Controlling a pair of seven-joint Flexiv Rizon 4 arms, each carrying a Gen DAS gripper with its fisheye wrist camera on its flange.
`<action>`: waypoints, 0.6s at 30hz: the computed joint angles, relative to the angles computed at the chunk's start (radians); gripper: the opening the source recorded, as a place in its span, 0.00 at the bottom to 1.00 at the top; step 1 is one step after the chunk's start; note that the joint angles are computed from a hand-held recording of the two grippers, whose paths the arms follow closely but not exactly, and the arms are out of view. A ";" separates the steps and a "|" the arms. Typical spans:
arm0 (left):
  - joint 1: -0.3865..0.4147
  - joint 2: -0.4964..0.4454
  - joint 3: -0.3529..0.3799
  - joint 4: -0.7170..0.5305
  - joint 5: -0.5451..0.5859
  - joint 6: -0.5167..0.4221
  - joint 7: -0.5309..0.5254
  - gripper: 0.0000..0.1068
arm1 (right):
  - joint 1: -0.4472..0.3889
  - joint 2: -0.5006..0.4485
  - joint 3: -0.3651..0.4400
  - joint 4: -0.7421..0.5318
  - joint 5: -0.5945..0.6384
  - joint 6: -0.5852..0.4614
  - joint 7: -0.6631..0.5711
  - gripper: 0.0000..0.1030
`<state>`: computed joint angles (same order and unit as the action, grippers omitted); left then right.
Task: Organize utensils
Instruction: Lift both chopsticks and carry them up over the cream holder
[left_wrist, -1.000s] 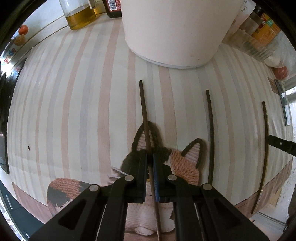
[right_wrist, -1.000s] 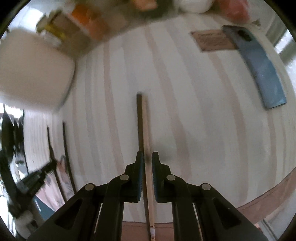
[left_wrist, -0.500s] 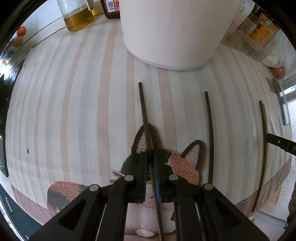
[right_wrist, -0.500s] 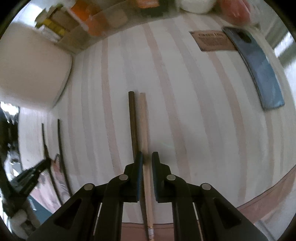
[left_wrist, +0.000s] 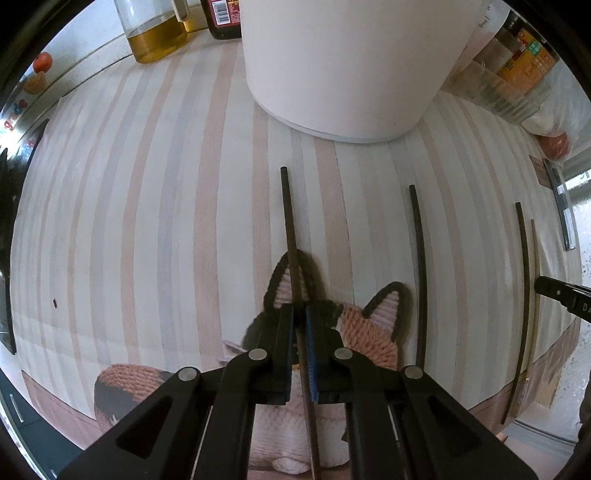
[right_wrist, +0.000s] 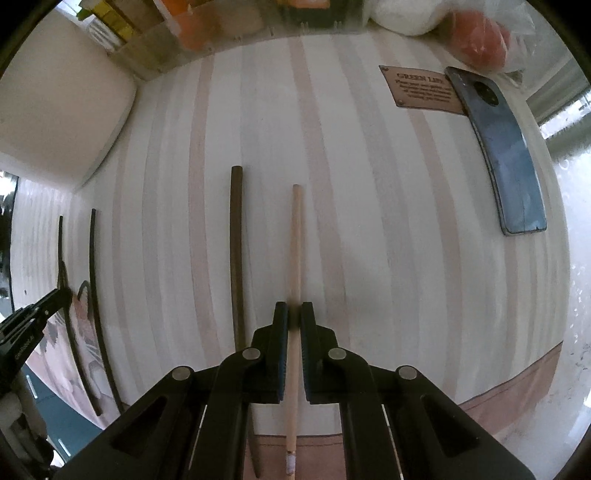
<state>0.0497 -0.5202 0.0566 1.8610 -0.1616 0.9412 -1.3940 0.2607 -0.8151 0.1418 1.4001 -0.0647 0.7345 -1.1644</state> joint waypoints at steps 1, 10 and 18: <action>0.000 -0.001 0.000 -0.001 0.000 -0.001 -0.001 0.04 | 0.001 -0.003 -0.001 -0.008 -0.001 -0.008 0.001 0.07; 0.001 0.000 0.001 -0.001 0.003 0.003 0.005 0.04 | 0.002 -0.027 -0.008 -0.057 0.002 -0.022 0.018 0.07; -0.006 -0.002 0.004 0.000 0.012 0.015 -0.006 0.04 | 0.058 -0.017 -0.034 -0.012 -0.049 0.014 0.090 0.07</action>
